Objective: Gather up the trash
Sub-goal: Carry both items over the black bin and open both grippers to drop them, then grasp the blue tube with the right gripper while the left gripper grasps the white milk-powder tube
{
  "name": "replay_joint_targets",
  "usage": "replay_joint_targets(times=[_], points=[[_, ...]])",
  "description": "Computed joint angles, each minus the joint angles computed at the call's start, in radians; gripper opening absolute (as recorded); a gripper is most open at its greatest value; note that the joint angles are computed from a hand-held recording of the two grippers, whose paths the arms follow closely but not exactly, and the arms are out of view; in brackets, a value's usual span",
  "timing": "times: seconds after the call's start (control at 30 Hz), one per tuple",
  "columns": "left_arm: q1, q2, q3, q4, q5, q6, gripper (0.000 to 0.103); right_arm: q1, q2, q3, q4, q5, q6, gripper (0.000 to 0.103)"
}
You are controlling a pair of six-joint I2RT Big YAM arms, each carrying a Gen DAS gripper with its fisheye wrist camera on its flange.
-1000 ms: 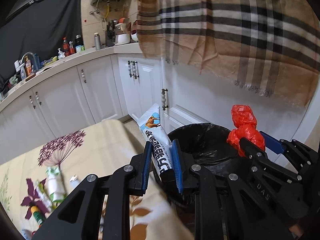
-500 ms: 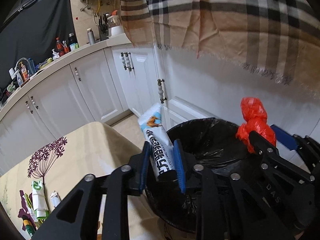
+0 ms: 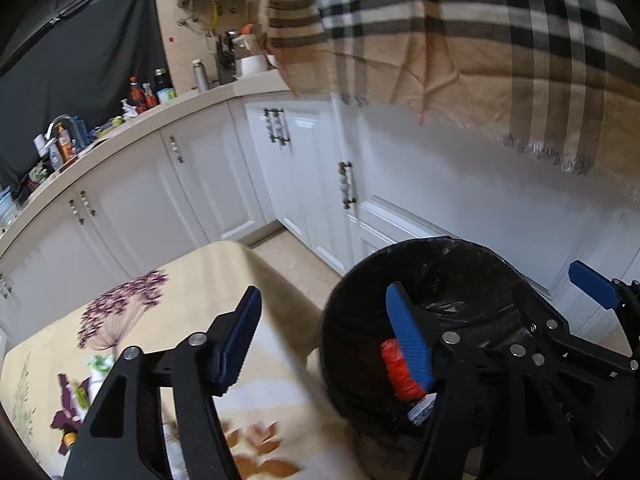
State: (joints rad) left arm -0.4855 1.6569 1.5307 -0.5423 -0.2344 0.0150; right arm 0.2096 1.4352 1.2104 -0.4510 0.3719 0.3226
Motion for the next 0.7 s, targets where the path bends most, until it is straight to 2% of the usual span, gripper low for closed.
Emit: replay_joint_targets(times=[0.07,0.2,0.57,0.7], points=[[0.011,-0.041,-0.039,0.014,-0.01,0.002,0.069,0.023,-0.018,-0.006,-0.006,0.013,-0.006,0.074],[0.039,-0.128,-0.122,0.036,-0.023,0.002,0.072,0.072,-0.05,-0.011,-0.03,0.003,-0.007,0.079],[0.178,-0.39,-0.363,0.006,-0.065,-0.039,0.074,0.249,-0.115,-0.022,-0.079,0.061,-0.021,0.091],[0.237,-0.461,-0.434,-0.014,-0.082,-0.048,0.074,0.311,-0.118,-0.024,-0.103,0.078,-0.015,0.091]])
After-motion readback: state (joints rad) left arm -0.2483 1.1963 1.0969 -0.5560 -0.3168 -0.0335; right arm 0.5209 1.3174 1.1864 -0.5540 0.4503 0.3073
